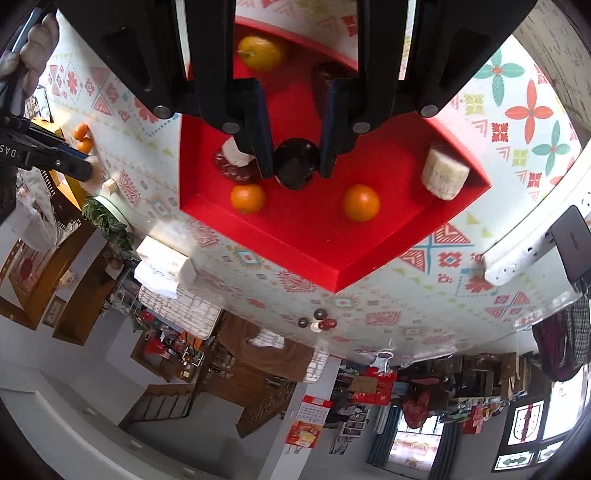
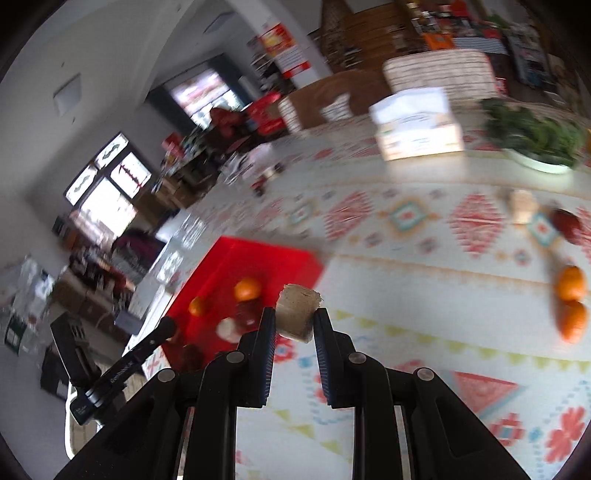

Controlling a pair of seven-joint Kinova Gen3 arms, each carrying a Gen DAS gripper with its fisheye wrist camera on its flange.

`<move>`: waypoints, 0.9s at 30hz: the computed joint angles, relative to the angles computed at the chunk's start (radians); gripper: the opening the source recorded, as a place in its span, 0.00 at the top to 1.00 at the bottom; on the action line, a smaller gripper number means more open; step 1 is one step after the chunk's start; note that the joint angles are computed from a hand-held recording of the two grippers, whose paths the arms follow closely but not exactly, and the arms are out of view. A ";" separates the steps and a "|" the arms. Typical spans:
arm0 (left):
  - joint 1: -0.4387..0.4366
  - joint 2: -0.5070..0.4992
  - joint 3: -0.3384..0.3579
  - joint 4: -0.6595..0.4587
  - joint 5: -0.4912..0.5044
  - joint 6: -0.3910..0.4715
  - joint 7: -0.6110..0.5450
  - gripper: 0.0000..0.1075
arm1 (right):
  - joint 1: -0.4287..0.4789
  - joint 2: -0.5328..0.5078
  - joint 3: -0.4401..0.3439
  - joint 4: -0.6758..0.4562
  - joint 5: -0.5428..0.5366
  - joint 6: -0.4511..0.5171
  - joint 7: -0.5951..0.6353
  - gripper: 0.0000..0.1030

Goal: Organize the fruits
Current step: 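Carry the plum and rice cake into the red tray and open both tools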

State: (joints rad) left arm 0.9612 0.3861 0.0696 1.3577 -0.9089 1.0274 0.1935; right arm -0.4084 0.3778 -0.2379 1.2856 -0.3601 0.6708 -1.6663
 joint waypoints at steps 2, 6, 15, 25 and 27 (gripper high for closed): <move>-0.013 -0.009 -0.001 0.024 0.002 -0.028 0.007 0.78 | -0.050 0.047 0.009 -0.070 0.039 0.040 -0.021 0.78; -0.046 -0.021 0.004 0.045 0.022 -0.062 -0.011 0.78 | -0.116 0.119 0.019 -0.173 0.091 0.100 -0.047 0.78; -0.122 0.043 -0.010 -0.078 0.141 -0.039 -0.208 0.78 | -0.217 0.205 0.050 -0.284 0.181 0.184 -0.082 0.78; -0.144 0.080 -0.059 -0.124 0.240 -0.060 -0.296 0.76 | -0.287 0.259 0.078 -0.369 0.276 0.257 -0.096 0.78; -0.144 0.076 -0.065 -0.118 0.246 -0.070 -0.291 0.72 | -0.287 0.268 0.075 -0.378 0.273 0.267 -0.096 0.77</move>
